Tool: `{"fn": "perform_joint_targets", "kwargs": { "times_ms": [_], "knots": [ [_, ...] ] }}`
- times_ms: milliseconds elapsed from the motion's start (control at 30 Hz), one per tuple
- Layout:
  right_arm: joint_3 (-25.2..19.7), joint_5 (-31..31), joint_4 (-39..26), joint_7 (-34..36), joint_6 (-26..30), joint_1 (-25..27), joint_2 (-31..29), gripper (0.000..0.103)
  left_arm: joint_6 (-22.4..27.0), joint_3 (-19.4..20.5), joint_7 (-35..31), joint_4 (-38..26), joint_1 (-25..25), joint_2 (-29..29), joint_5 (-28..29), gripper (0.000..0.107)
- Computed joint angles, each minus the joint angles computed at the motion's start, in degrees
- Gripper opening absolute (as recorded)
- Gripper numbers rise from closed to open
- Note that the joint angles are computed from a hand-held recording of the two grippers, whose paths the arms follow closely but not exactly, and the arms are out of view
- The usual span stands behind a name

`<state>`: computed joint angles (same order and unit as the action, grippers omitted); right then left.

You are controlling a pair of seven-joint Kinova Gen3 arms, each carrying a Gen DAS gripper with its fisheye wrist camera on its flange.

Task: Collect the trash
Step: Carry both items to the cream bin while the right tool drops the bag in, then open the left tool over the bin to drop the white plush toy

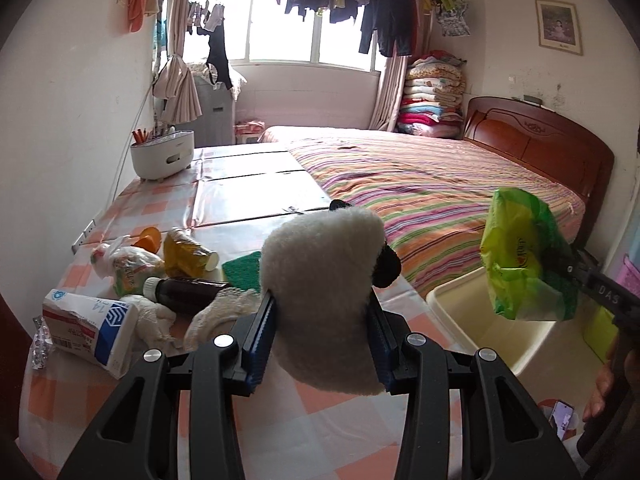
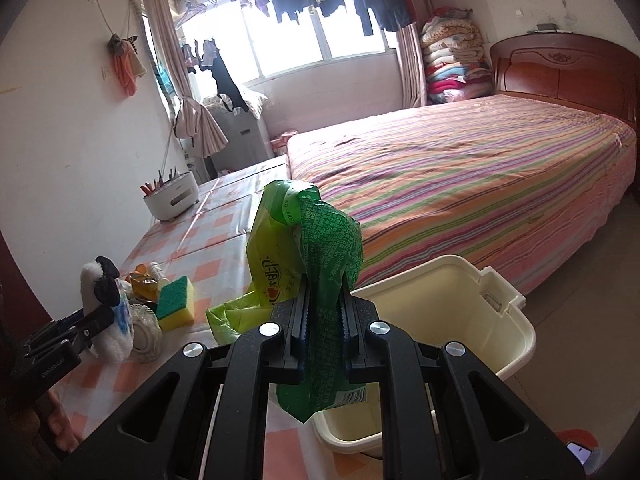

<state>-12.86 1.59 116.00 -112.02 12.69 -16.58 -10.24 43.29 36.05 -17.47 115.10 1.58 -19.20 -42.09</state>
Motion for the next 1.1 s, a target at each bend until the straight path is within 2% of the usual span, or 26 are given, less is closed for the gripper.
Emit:
{"fn": "perform_joint_targets", "kwargs": {
  "times_ms": [67, 167, 267, 400, 533, 567, 633, 667, 700, 867, 967, 1100],
  "knots": [
    [0.0, 0.2, -0.2, -0.6, 0.7, 0.9, 0.2, 0.011, -0.7, 0.9, 0.1, -0.9, 0.3, 0.8, -0.3, 0.041],
    [-3.3, 4.4, -0.9, -5.0, 2.4, 4.7, 0.8, 0.012, -1.7, 2.4, 0.4, -2.8, 1.1, 2.7, -1.7, 0.041],
    [-3.1, 6.3, -1.7, -7.3, 3.9, 5.0, 1.8, 0.012, -3.2, 2.2, 0.0, -5.0, 3.7, 5.2, -2.9, 0.041],
    [-1.3, 7.1, -2.5, -8.6, 5.5, 3.9, 3.0, 0.015, -5.5, 0.7, -1.0, -7.6, 7.8, 8.4, -4.3, 0.041],
    [1.9, 4.4, -3.1, -6.2, 6.8, 1.9, 4.0, 0.019, -7.2, -1.5, -1.9, -9.4, 11.4, 10.9, -5.2, 0.041],
    [3.3, 3.1, -3.2, -5.2, 7.1, 0.9, 4.2, 0.021, -7.4, -2.1, -1.9, -9.7, 12.2, 11.5, -5.3, 0.041],
    [3.1, 3.3, -3.4, -5.8, 7.4, 1.7, 4.5, 0.026, -7.2, -3.0, -2.2, -10.7, 13.7, 12.8, -5.6, 0.041],
    [2.3, 4.7, -3.5, -7.4, 7.5, 2.5, 4.6, 0.034, -7.3, -3.8, -2.4, -10.9, 14.4, 13.2, -5.6, 0.041],
    [2.5, 5.1, -3.4, -8.3, 7.4, 2.3, 4.5, 0.041, -7.6, -4.5, -2.4, -10.9, 15.0, 13.5, -5.6, 0.041],
    [2.2, 6.7, -1.7, -12.8, 4.8, 4.0, 2.5, 0.043, -7.8, -8.1, -3.2, -11.9, 18.2, 15.6, -5.4, 0.042],
    [-0.1, 9.0, 0.2, -17.9, 1.9, 8.0, 0.7, 0.047, -9.8, -11.7, -7.5, -12.9, 19.9, 17.5, -0.3, 0.042],
    [-4.1, 11.0, 2.2, -23.0, -1.8, 13.7, -1.4, 0.052, -9.7, -14.3, -11.2, -15.1, 22.7, 20.9, 2.3, 0.042]
  ]
}}
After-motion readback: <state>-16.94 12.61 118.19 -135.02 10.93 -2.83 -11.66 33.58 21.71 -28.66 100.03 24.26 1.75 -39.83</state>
